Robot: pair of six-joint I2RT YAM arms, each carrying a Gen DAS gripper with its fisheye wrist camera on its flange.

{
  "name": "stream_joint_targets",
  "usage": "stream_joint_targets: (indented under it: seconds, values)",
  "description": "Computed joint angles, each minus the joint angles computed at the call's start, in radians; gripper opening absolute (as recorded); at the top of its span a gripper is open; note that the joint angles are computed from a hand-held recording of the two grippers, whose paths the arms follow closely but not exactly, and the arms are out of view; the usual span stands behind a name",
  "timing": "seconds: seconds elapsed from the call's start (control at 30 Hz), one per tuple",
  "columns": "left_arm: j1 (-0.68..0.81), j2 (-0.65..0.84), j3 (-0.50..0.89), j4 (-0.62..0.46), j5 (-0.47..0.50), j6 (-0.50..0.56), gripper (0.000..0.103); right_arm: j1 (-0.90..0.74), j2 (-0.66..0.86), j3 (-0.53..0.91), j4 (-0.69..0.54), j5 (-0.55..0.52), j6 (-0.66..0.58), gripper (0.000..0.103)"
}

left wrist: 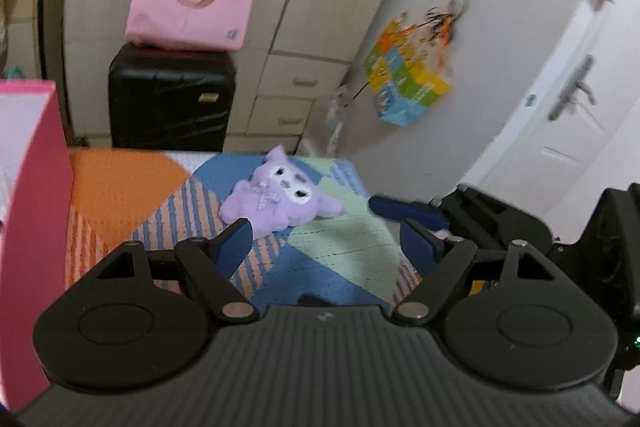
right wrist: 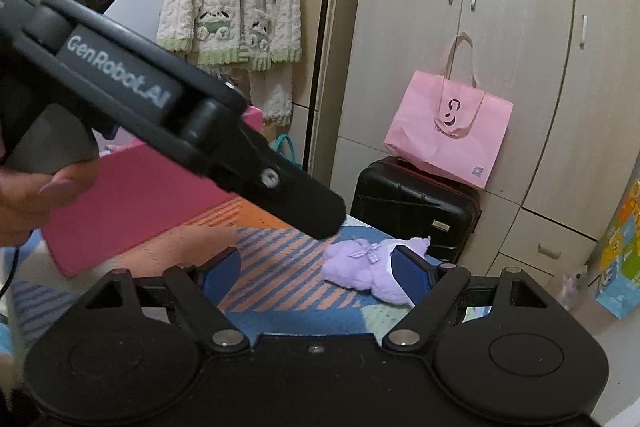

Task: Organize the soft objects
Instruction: 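Close both grippers on the lavender plush to grasp it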

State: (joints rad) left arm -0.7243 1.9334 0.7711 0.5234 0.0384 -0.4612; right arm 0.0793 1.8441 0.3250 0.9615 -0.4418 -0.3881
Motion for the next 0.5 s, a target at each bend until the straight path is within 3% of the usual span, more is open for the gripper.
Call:
stream_joint_targets:
  seconds: [0.17, 0.4, 0.5]
  values:
    - [0.019, 0.153, 0.094, 0.026, -0.019, -0.057, 0.078, -0.049, 0.129, 0.112, 0.001, -0.003, -0.066, 0.087]
    - [0.022, 0.298, 0.178, 0.117, -0.170, -0.099, 0.077, -0.082, 0.260, 0.314, -0.180, -0.025, -0.168, 0.089]
    - [0.044, 0.326, 0.207, 0.113, -0.155, -0.118, 0.077, -0.085, 0.300, 0.427, -0.343, -0.053, -0.212, 0.089]
